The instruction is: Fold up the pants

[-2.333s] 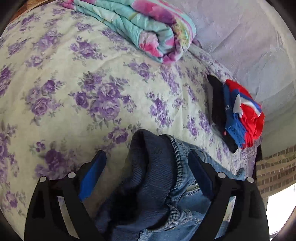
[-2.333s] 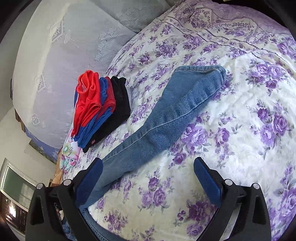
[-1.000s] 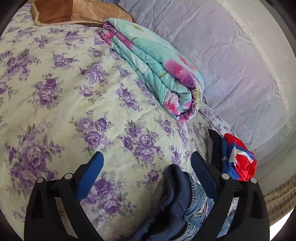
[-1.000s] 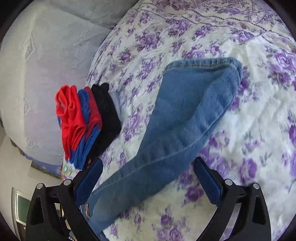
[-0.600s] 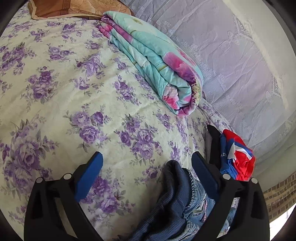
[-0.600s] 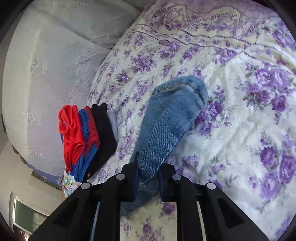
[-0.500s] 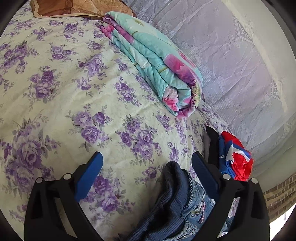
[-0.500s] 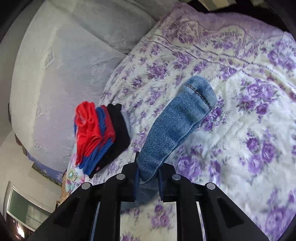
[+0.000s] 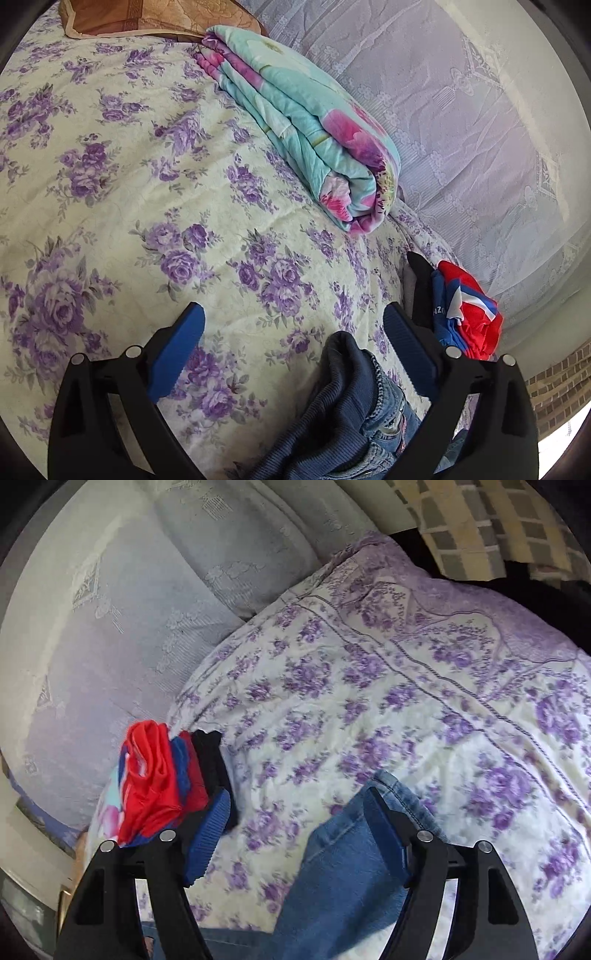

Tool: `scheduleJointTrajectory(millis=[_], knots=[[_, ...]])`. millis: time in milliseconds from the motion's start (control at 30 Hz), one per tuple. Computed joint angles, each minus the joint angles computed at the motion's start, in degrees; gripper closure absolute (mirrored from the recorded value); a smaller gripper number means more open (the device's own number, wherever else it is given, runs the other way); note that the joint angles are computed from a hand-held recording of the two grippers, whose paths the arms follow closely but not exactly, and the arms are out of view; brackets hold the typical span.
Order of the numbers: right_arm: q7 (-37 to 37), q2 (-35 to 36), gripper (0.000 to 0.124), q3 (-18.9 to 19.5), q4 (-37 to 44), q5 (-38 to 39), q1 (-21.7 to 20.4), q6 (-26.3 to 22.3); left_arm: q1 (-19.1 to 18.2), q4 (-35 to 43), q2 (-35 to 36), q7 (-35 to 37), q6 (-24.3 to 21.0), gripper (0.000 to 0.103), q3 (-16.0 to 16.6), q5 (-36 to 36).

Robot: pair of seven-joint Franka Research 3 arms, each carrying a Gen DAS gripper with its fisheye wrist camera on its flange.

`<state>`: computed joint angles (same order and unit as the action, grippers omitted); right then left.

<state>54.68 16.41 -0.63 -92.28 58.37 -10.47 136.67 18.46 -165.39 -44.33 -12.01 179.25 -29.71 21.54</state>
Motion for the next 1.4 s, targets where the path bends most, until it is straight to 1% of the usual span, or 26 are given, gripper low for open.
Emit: scheduleJointTrajectory(millis=[67, 133, 233, 300, 367, 433, 467, 500, 533, 567, 600, 667, 733, 767, 833, 900, 933, 967, 1033, 1067, 1133, 1167, 1233, 1300, 1367, 1400], knots=[[-4.0, -2.0, 0.049, 0.5, -2.9, 3.6, -1.1, -1.4, -0.1, 0.0, 0.3, 0.1, 0.2, 0.008, 0.3, 0.1], [-5.8, -5.3, 0.049, -0.6, -8.3, 4.3, -1.3, -1.7, -1.1, 0.5, 2.2, 1.4, 1.0, 0.008, 1.7, 0.2], [-2.5, -6.6, 0.048, -3.4, -13.4, 3.6, -1.9, -4.0, -2.6, 1.4, 4.6, 3.4, 1.3, 0.008, 3.1, 0.0], [1.0, -4.8, 0.049, -4.6, -13.3, 2.7, -2.8, -8.1, -2.6, 1.7, 4.8, 4.0, 1.0, 0.008, 2.9, -0.1], [1.6, -2.7, 0.058, -4.5, -12.2, 4.2, -3.5, -9.3, -2.8, 1.8, 5.2, 4.4, 1.1, 0.008, 3.0, -0.3], [0.6, -0.6, 0.06, -3.6, -10.3, 6.8, -4.0, -9.9, -2.8, 1.8, 5.5, 4.7, 1.4, 0.008, 3.0, -0.6], [0.9, 0.8, 0.066, -3.1, -8.9, 7.6, -4.3, -10.7, -2.7, 1.8, 5.6, 4.8, 1.5, 0.008, 2.8, -0.7], [2.0, 2.0, 0.077, -2.8, -7.7, 7.4, -4.3, -10.9, -2.4, 1.8, 5.6, 4.8, 1.7, 0.008, 2.5, -0.7], [2.6, 3.0, 0.083, -2.5, -6.8, 7.4, -4.4, -11.1, -2.2, 1.8, 5.6, 4.9, 1.7, 0.007, 2.4, -0.8], [2.5, 3.6, 0.098, -2.1, -6.4, 7.7, -4.7, -11.4, -2.1, 1.9, 5.8, 5.0, 1.7, 0.007, 2.4, -0.9], [2.4, 3.5, 0.109, -1.8, -6.7, 8.4, -5.2, -11.6, -2.0, 1.9, 5.8, 5.0, 1.8, 0.007, 2.2, -1.0], [-0.7, 1.0, 0.114, -1.5, -9.1, 11.2, -6.6, -12.4, -1.7, 1.9, 5.8, 5.1, 2.0, 0.007, 1.9, -1.1], [-7.2, -4.1, 0.114, -2.3, -13.2, 13.9, -7.5, -13.2, -1.4, 1.8, 5.5, 5.1, 2.2, 0.007, 1.5, -1.2], [-8.4, -6.1, 0.114, -3.2, -14.9, 14.2, -7.6, -13.6, -1.4, 1.8, 5.6, 5.3, 2.4, 0.007, 1.6, -1.2], [-6.4, -7.8, 0.114, -5.7, -16.8, 11.0, -7.6, -15.1, -2.3, 1.8, 6.2, 6.3, 3.2, 0.007, 2.5, -1.3], [-2.3, -6.5, 0.102, -8.9, -16.1, 1.3, -5.6, -16.6, -3.5, 2.2, 7.4, 7.8, 4.1, 0.007, 3.8, -1.4], [-1.1, -6.1, 0.105, -9.6, -16.4, -0.1, -5.9, -17.9, -4.2, 2.4, 8.1, 8.8, 4.6, 0.007, 4.6, -1.5], [-2.6, -7.4, 0.101, -8.3, -18.2, 2.4, -8.1, -18.1, -4.9, 2.8, 8.6, 9.6, 4.6, 0.007, 5.2, -1.8], [-4.8, -11.6, 0.07, -8.5, -22.5, 6.6, -8.3, -14.6, -7.1, 3.2, 9.7, 11.5, 5.1, 0.007, 7.6, -2.6], [-7.1, -13.4, 0.045, -8.6, -24.4, 10.1, -8.0, -12.2, -8.4, 3.6, 10.6, 12.6, 5.6, 0.007, 9.1, -3.0], [-11.3, -16.9, 0.044, -8.9, -28.0, 13.9, -6.6, -6.4, -12.6, 4.9, 13.1, 15.7, 5.5, 0.007, 13.3, -4.3], [-13.3, -17.6, 0.044, -9.2, -28.7, 15.1, -6.0, -5.5, -13.0, 5.6, 13.9, 16.1, 5.2, 0.007, 13.5, -4.5], [-15.8, -18.4, 0.042, -9.6, -29.6, 17.5, -4.7, -5.2, -16.7, 8.1, 16.3, 19.5, 2.0, 0.007, 16.5, -5.0], [-15.9, -18.2, 0.031, -9.6, -29.8, 16.9, -3.4, -4.9, -19.4, 10.6, 18.2, 23.0, -1.8, 0.007, 18.2, -5.2], [-19.4, -19.1, 0.031, -8.8, -31.2, 18.1, -1.8, 0.3, -22.9, 13.6, 20.4, 27.9, -5.8, 0.007, 20.8, -6.0], [-21.7, -19.4, 0.031, -8.6, -31.7, 18.6, -1.1, 1.9, -26.5, 15.0, 21.7, 32.3, -7.5, 0.008, 23.8, -7.6]])
